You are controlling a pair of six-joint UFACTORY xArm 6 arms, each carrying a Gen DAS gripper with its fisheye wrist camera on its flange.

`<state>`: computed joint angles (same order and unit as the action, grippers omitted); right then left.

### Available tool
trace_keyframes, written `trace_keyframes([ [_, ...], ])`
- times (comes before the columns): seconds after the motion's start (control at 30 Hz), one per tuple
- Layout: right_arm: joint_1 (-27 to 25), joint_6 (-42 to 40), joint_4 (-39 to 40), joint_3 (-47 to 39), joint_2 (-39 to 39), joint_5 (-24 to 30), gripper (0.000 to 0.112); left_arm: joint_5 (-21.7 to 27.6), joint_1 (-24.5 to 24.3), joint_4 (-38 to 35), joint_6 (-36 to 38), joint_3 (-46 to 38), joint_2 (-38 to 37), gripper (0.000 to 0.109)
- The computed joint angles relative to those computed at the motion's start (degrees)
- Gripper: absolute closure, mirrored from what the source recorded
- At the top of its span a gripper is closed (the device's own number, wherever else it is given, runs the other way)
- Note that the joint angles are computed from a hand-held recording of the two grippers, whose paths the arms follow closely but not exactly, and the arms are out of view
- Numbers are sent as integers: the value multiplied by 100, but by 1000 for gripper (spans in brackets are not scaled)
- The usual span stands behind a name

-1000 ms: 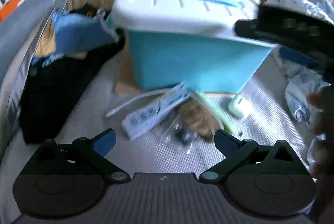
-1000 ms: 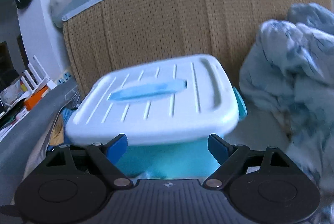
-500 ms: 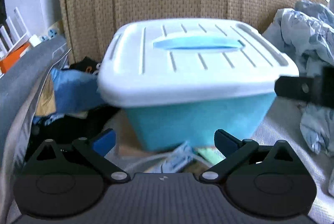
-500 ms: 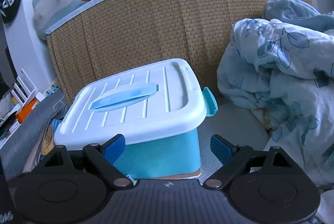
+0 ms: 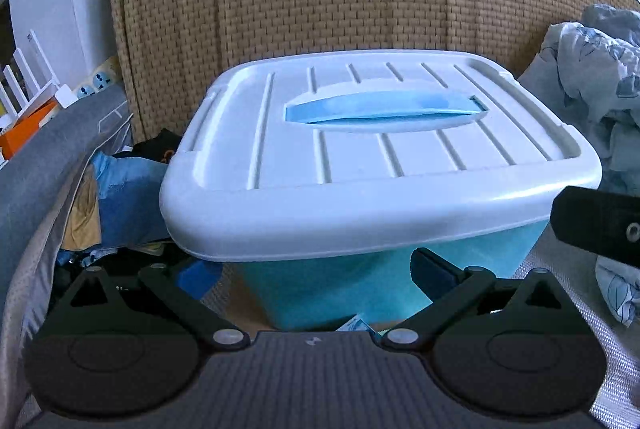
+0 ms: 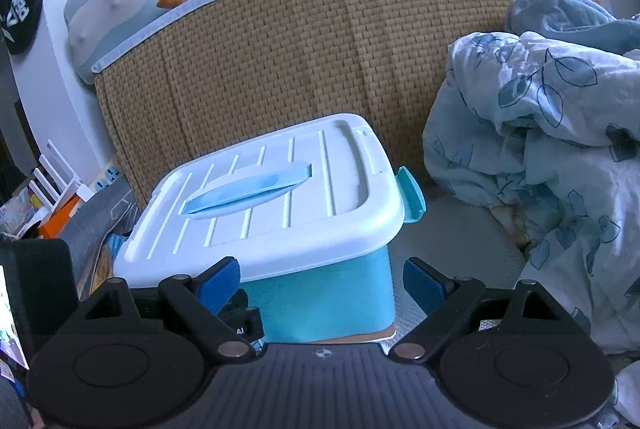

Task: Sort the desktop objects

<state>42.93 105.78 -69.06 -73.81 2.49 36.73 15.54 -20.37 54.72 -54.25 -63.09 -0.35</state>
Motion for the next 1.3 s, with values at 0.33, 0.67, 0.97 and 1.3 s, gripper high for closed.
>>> trace_keyframes([
  [0.33,-44,47,230,-6,19,-64,20,309,-115,-24,175,105,-111,6],
  [0.67,13,80,620,30,-68,267,20,465,-256,45,295,505,-677,6],
  [0.97,118,-226,841,64,-215,583,20,684,-394,148,128,878,-1282,6],
  [1.3,365,-630,714,146,-434,852,20,774,-458,-226,354,1431,-2027,6],
])
